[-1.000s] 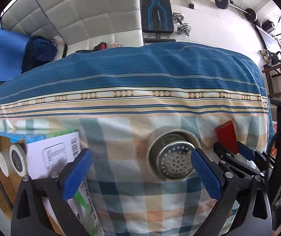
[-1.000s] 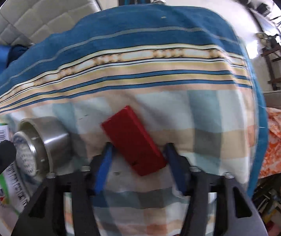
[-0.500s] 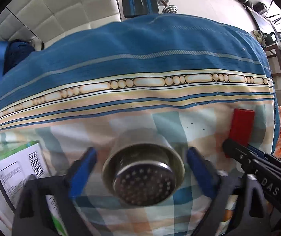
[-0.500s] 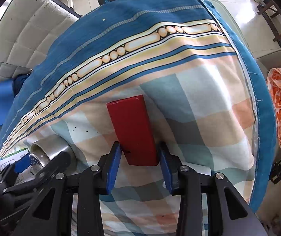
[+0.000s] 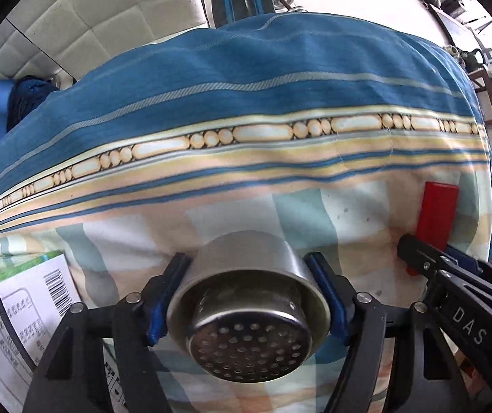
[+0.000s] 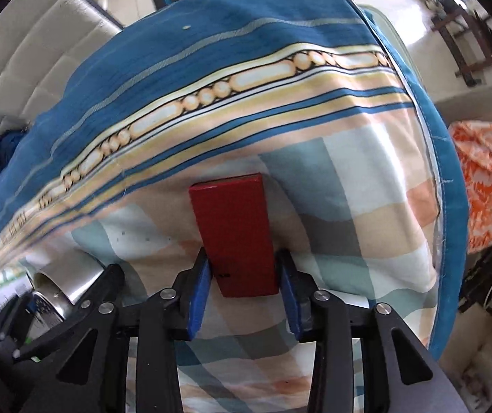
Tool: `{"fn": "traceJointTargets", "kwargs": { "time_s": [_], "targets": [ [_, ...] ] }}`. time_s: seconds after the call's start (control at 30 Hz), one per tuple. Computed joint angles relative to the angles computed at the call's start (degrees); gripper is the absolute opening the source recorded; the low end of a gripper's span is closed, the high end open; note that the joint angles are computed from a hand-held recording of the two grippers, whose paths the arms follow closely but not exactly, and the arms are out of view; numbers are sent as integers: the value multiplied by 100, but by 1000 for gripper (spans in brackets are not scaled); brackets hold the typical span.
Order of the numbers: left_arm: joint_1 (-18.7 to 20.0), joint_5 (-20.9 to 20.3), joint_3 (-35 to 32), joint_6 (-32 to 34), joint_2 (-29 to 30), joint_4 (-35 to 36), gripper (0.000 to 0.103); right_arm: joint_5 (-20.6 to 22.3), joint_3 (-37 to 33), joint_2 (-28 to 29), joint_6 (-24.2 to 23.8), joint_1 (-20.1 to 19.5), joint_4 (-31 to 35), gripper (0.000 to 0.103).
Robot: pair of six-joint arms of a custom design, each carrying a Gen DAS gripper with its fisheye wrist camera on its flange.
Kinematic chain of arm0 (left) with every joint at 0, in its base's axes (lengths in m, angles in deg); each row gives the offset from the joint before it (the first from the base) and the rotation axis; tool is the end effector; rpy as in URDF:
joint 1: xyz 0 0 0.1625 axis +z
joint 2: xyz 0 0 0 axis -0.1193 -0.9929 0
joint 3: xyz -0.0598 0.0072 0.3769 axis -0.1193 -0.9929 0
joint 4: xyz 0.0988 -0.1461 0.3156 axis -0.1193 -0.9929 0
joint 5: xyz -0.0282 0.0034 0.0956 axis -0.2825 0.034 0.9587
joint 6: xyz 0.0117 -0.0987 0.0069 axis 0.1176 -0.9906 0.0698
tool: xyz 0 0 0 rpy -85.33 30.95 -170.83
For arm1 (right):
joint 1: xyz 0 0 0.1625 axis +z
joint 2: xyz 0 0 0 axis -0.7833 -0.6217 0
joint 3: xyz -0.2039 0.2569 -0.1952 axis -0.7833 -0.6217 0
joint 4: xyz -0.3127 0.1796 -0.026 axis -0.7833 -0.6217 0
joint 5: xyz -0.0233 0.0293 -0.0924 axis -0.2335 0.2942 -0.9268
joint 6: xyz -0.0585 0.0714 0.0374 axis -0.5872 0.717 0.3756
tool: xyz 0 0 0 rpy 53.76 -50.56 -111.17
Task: Organize rigid objects
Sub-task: 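Lift and carry the steel cup and red phone into the box with both tools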
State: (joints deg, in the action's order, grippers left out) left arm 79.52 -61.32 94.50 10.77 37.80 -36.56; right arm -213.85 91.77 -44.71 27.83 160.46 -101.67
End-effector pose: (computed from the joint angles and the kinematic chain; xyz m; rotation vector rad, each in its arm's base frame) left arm -0.0031 -0.6845 0.1910 1.0416 2.1393 0.5340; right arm 0.2856 -0.5975 -0.1112 -1.3076 -2.1969 0.4413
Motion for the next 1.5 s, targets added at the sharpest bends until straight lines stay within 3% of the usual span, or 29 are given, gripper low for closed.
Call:
{"fn": "traceJointTargets", "kwargs": {
  "time_s": [0.33, 0.37, 0.4, 0.43, 0.57, 0.7, 0.77, 0.8, 0.87, 1.07, 1.27, 1.33, 1.4, 1.5],
  "targets": [
    [71, -275, 286, 282, -619, -41, 68, 130, -67, 260, -272, 347, -502, 37],
    [61, -337, 314, 335, -710, -43, 60, 120, -95, 287, -282, 384, -528, 36],
    [14, -320, 501, 447, -850, -256, 18, 110, -158, 323, -295, 421, -518, 36],
    [-26, -353, 493, 584, -907, -332, 3, 101, -242, 362, -302, 467, -479, 36],
    [-26, -577, -118, 231, -726, 632, 9, 71, -684, 562, -251, 613, -159, 36],
    [129, -855, -927, -220, -325, 1596, 48, 45, -1040, 721, -141, 677, 244, 36],
    [162, -918, -968, -119, -362, 1681, 74, 30, -1059, 756, -103, 722, 221, 36],
    [159, -950, -887, -80, -417, 1693, 78, 31, -1014, 767, -51, 770, 177, 36],
    [170, -1053, -745, 27, -459, 1721, 78, 41, -1069, 811, -7, 786, 229, 36],
    [97, -729, -158, -28, -536, 1771, 78, 119, -1048, 922, 200, 880, 246, 36],
    [311, -861, -492, -757, -204, 2146, 79, 195, -709, 919, 378, 964, -152, 36],
    [379, -870, -518, -701, -201, 1978, 77, 176, -197, 752, 440, 974, -452, 36],
    [367, -827, -358, -590, -301, 1690, 70, 147, -202, 756, 380, 900, -502, 36],
    [366, -829, -386, -533, -302, 1607, 69, 132, -230, 788, 440, 950, -482, 36]
  ]
}}
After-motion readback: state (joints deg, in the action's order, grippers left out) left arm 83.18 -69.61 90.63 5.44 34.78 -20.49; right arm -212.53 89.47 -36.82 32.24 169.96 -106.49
